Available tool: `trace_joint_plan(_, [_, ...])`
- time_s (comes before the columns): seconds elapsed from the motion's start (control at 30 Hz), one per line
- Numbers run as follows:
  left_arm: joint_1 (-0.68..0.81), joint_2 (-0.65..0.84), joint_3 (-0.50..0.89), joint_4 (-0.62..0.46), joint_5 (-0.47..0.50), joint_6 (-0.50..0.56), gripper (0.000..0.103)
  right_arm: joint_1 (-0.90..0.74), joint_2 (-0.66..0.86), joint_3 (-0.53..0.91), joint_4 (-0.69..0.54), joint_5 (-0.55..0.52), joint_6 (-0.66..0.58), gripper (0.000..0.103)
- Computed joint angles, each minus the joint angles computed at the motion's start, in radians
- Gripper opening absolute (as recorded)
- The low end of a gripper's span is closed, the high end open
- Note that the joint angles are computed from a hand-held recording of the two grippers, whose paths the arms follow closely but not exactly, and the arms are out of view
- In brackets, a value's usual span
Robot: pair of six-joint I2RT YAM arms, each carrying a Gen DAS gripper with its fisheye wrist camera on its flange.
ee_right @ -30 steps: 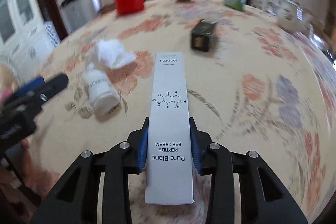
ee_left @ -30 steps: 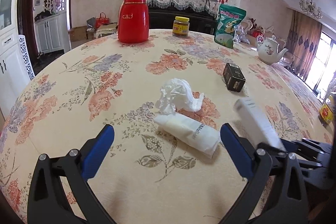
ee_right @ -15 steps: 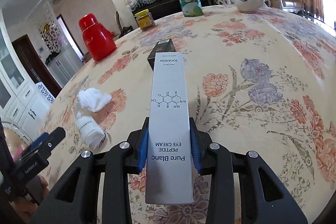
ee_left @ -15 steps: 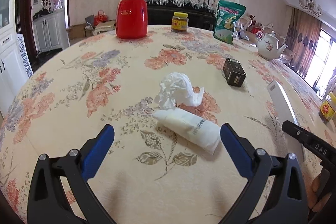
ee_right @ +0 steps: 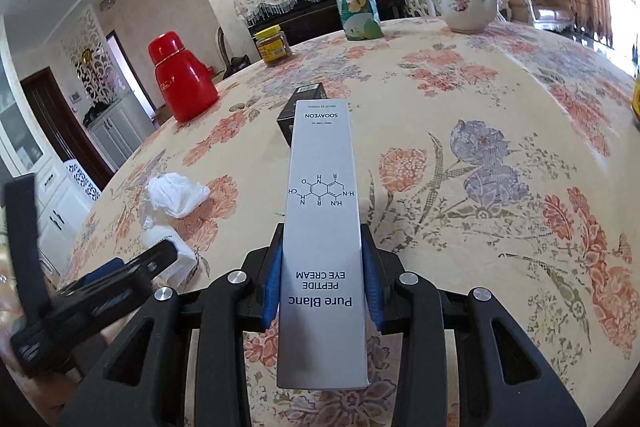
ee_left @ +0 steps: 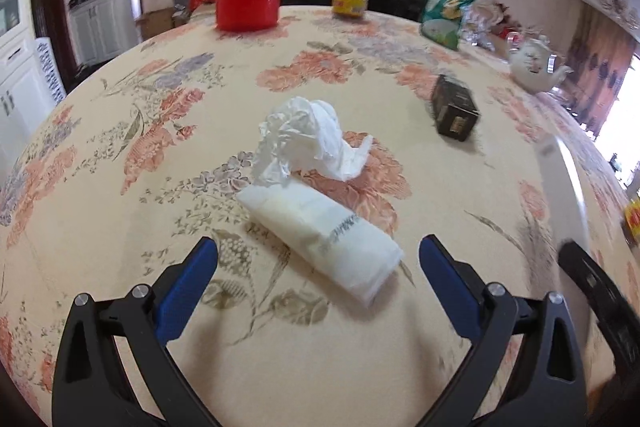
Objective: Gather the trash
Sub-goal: 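Grasp the rolled white paper packet with the left tool, then carry the eye cream box and paper packet to the pink bin and release both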
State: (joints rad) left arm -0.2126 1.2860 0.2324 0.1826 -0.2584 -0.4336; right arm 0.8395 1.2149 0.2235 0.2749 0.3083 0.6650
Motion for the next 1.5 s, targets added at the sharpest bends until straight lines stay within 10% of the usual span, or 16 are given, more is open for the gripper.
trace_joint_plan(0.2, [0.025,0.167,0.108,-0.011,-0.021,-0.024,0.097,-0.034,-0.009,-0.018,0.016,-0.042,0.012,0.035])
trace_joint_plan(0.5, [0.019,-0.026,-0.01,-0.096,0.023,0.114,0.045,-0.032,-0.01,-0.02,0.017,-0.043,0.014,0.035])
trace_joint_plan(0.87, [0.061,-0.043,-0.027,-0.05,0.043,0.194,0.069,-0.02,-0.005,-0.014,0.011,-0.038,0.01,0.035])
trace_joint_plan(0.93, [0.089,-0.005,-0.012,-0.042,0.085,0.205,0.047,-0.022,-0.003,-0.013,0.009,-0.042,0.01,0.035])
trace_joint_plan(1.07, [0.119,-0.014,-0.024,-0.018,0.133,0.218,0.035,-0.021,0.003,-0.009,0.008,-0.047,0.011,0.035])
trace_joint_plan(1.17, [0.092,-0.131,-0.066,-0.043,0.106,0.228,0.032,-0.011,0.004,-0.009,0.014,-0.044,0.005,0.035])
trace_joint_plan(1.5, [-0.226,-0.958,-0.154,-0.627,-0.238,0.139,0.032,0.051,-0.01,0.006,-0.003,-0.001,-0.042,0.035])
